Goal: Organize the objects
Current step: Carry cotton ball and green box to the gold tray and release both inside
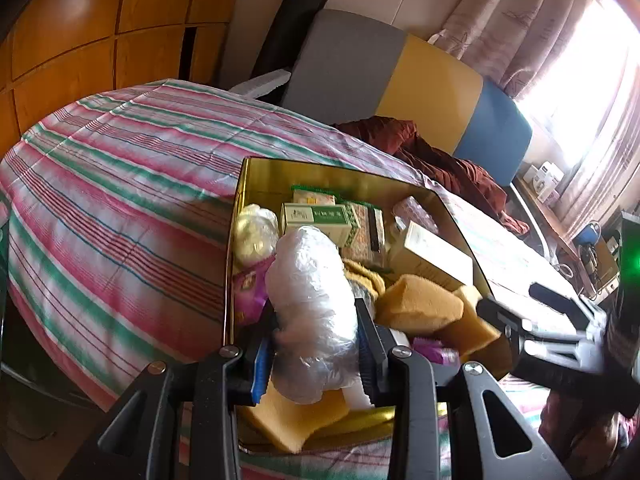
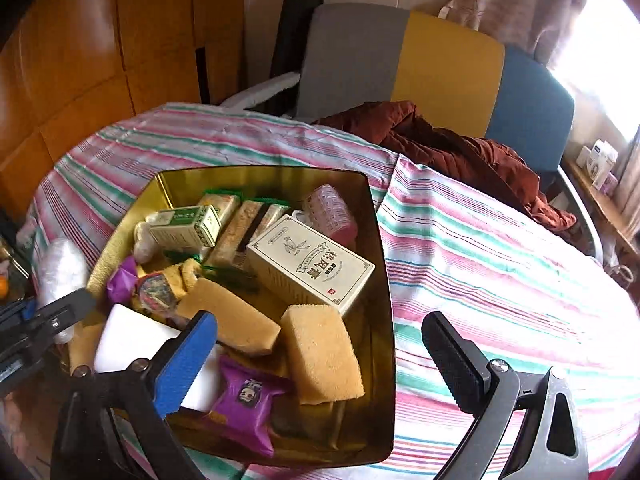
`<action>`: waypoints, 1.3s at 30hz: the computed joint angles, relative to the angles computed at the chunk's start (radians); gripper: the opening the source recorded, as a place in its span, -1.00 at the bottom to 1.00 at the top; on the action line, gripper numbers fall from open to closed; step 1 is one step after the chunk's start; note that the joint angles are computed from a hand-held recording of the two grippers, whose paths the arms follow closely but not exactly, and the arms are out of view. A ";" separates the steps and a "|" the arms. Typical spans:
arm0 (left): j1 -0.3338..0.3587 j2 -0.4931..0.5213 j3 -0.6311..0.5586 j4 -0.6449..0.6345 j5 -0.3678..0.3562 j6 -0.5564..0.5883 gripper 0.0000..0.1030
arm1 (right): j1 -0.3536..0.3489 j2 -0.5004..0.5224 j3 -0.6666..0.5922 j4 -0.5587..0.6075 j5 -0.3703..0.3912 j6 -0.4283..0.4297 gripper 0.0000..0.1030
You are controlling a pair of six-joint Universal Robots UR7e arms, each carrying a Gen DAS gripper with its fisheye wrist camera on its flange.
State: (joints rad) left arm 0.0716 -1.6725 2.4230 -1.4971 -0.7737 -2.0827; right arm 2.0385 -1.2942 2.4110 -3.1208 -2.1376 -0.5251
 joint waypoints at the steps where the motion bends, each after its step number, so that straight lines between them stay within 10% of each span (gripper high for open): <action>1: 0.007 0.000 -0.004 0.001 0.008 0.007 -0.33 | -0.003 -0.004 0.005 0.000 0.002 -0.001 1.00; 5: 0.037 0.018 -0.026 0.009 0.042 0.046 -0.31 | -0.020 -0.041 0.049 -0.055 0.055 -0.018 0.97; 9: 0.072 0.026 -0.033 -0.020 0.055 0.072 -0.31 | -0.081 -0.119 0.125 -0.179 0.273 -0.073 0.99; 13: 0.083 0.021 -0.024 -0.065 0.067 0.104 -0.31 | -0.083 -0.137 0.106 -0.004 0.262 -0.094 0.99; 23: 0.218 0.024 -0.032 -0.200 0.053 0.356 -0.06 | -0.073 -0.131 0.165 -0.133 0.246 -0.149 0.99; 39: 0.060 0.098 -0.097 0.154 0.040 -0.022 0.17 | -0.094 -0.113 0.157 -0.145 0.182 -0.103 0.99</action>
